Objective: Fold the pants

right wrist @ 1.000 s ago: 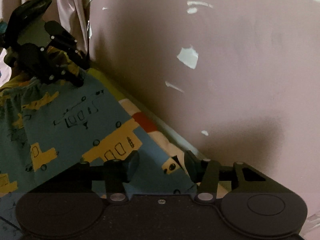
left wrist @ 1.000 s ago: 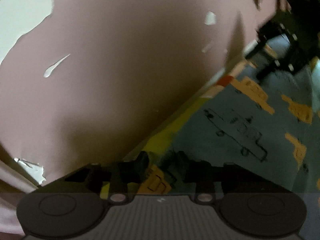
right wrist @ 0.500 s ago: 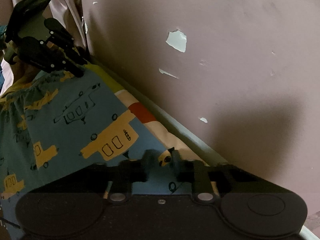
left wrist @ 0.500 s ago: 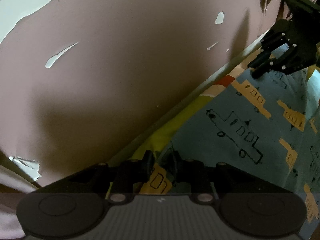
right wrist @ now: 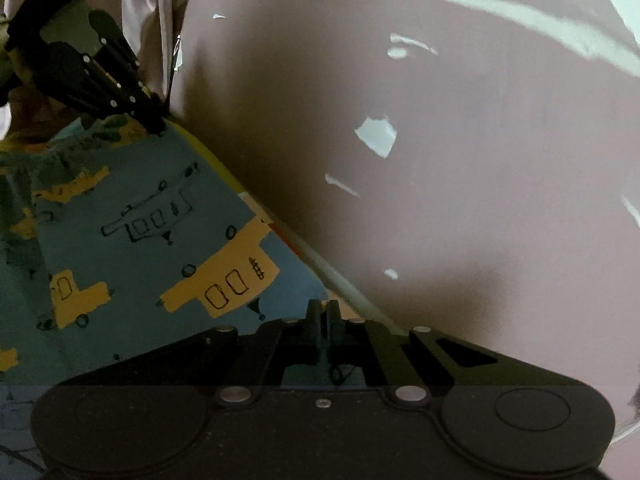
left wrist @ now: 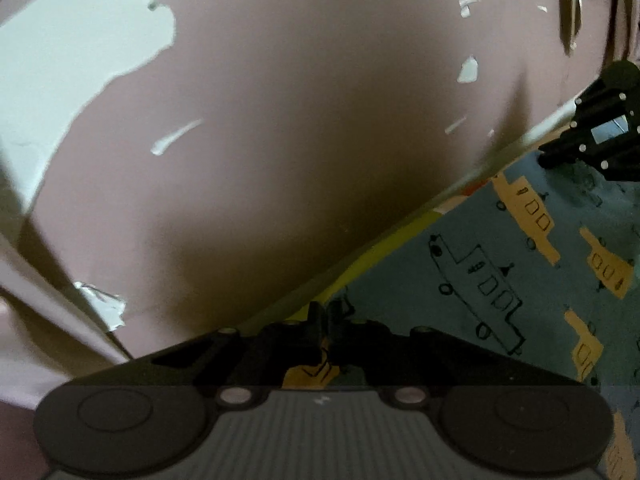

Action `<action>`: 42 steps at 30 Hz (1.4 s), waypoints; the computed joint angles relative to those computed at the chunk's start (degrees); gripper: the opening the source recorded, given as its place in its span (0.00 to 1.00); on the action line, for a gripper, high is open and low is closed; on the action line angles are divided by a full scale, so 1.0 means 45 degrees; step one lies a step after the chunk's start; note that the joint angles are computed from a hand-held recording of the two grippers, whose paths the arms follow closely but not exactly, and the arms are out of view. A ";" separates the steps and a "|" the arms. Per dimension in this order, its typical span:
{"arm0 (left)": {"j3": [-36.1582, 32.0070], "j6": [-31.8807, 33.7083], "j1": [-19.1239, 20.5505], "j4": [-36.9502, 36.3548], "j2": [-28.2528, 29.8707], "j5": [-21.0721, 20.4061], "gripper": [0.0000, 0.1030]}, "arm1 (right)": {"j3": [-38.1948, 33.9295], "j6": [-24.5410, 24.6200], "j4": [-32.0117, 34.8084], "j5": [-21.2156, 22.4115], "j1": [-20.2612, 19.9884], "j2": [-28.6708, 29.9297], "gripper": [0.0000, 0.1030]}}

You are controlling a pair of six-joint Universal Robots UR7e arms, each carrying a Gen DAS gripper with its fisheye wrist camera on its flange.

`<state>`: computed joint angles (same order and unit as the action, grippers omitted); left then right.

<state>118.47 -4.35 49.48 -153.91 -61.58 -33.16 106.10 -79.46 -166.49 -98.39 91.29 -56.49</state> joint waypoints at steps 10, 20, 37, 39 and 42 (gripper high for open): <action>0.0648 0.0576 -0.0515 -0.2985 0.0144 0.1469 0.01 | -0.0053 -0.0070 -0.1855 0.0582 0.0188 0.0475 0.01; -0.0136 0.3211 0.0076 -0.6493 0.2001 0.2080 0.01 | 0.0048 0.0005 -0.4432 0.0541 0.0216 0.1459 0.00; 0.4456 0.3791 -0.3308 -0.9122 -0.0408 0.2277 0.01 | 0.3922 0.0114 -0.3973 0.3653 -0.0799 -0.2825 0.01; 0.4974 0.3503 -0.3722 -0.8536 -0.0916 0.2350 0.01 | 0.4247 0.0181 -0.3980 0.3623 -0.0682 -0.2976 0.01; 0.5184 0.3070 -0.4060 -0.7948 -0.1310 0.2172 0.01 | 0.4911 -0.0039 -0.3822 0.3768 -0.0889 -0.3588 0.01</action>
